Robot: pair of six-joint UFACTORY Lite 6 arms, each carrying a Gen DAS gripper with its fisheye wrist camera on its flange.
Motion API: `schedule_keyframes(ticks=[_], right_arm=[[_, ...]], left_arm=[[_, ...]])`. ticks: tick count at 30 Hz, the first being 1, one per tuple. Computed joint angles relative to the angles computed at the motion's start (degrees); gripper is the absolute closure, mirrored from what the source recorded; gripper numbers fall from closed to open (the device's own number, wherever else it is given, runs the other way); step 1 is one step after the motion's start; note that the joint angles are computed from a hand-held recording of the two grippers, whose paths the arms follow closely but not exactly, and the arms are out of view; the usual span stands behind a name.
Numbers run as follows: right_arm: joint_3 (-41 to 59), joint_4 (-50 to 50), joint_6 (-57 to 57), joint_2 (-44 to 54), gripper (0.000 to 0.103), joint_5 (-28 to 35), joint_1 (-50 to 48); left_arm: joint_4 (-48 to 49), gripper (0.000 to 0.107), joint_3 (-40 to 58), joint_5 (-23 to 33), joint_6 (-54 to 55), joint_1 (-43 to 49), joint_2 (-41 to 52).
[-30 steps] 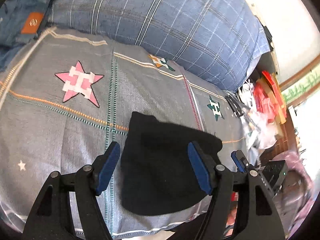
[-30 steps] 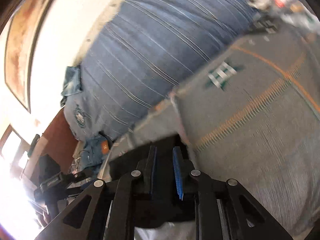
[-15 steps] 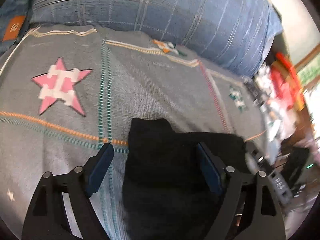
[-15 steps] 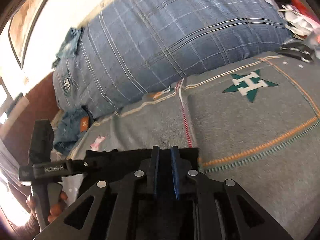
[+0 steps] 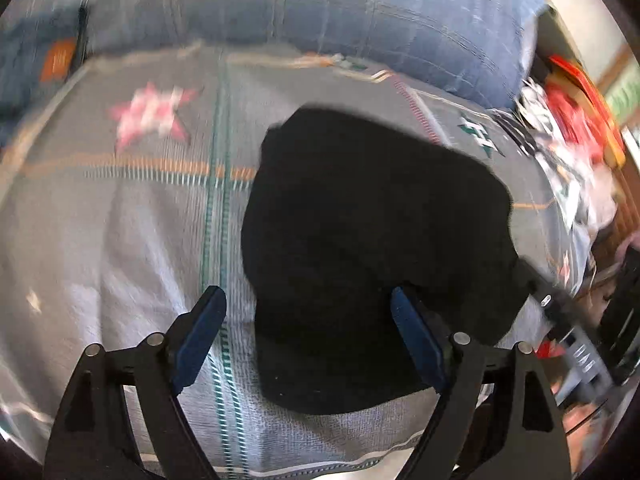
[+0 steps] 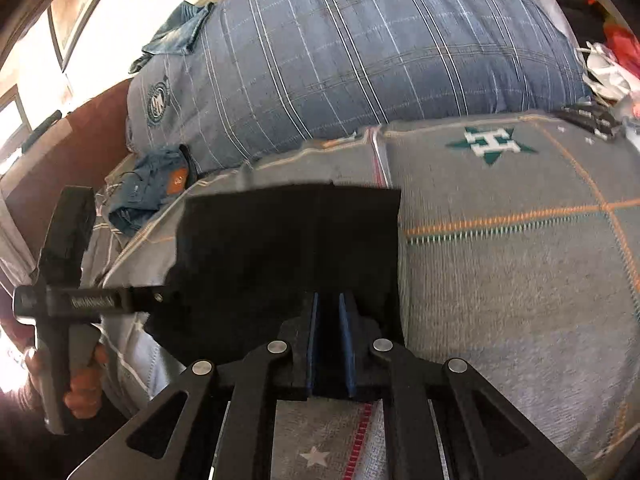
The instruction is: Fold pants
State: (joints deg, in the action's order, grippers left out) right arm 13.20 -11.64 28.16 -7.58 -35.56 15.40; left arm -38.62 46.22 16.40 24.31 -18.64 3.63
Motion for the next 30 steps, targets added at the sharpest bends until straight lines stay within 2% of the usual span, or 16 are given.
schedule_keyframes(ticks=[1,3,5,7,8,10,12,14,18,19,20,21,24,27,30], right_arm=[[-1.75,-0.21,0.16,-2.54,0.089,-1.37,-0.67],[-5.16,-5.89,5.4,-8.31,0.079,-4.35,-4.56],[-6.89,-9.89,10.09,-11.7,0.052,-5.9,-8.45],[-6.11,-14.21,14.42,-9.39,0.049,-8.53,-12.39],[-5.19,-16.04,16.4,-7.3,0.049,-10.03,-13.62],[-0.81,-21.19,20.61,-0.45,0.049,-12.72,-16.37],[3.03,-22.57,23.06,4.44,0.049,-12.58,-17.01],[8.0,-24.04,25.31,10.41,0.049,-12.55,-17.03],[16.24,-22.55,25.0,18.94,0.05,-8.55,-14.31],[17.29,-20.6,22.98,19.95,0.06,-7.07,-12.88],[17.48,-16.24,18.81,18.99,0.083,-4.36,-11.11],[16.75,-13.95,15.19,16.75,0.099,-3.95,-10.02],[14.38,-6.77,8.48,11.52,0.099,-5.32,-7.34],[21.12,-8.52,12.75,21.32,0.098,-0.83,-7.67],[20.23,-12.41,16.57,21.8,0.091,-4.85,-9.96]], left_arm=[[-2.28,0.022,-0.38,0.17,2.6,0.64,-1.63],[-12.94,0.022,-1.89,0.09,12.95,3.4,-5.33],[-18.11,0.022,0.68,3.82,18.84,7.31,-3.88],[-19.95,0.022,6.0,9.82,20.44,11.16,1.78],[-19.03,0.022,10.3,13.18,18.94,12.66,6.51],[-16.1,0.022,15.8,16.28,15.38,13.4,12.64],[-15.39,0.022,20.65,18.48,12.8,13.61,17.91],[-16.02,0.022,23.17,19.93,12.14,13.49,21.04],[-20.24,0.022,21.98,20.31,15.47,14.0,21.0],[-20.28,0.033,21.95,19.95,15.59,13.83,20.59],[-21.38,0.044,22.3,20.69,16.48,14.0,20.4],[-20.86,0.044,23.29,20.46,15.13,13.76,20.19],[-15.91,0.044,25.53,12.92,9.26,10.77,21.84],[-19.2,0.044,26.31,13.16,11.05,11.23,24.53],[-19.94,0.044,24.96,14.29,12.87,12.25,22.6]])
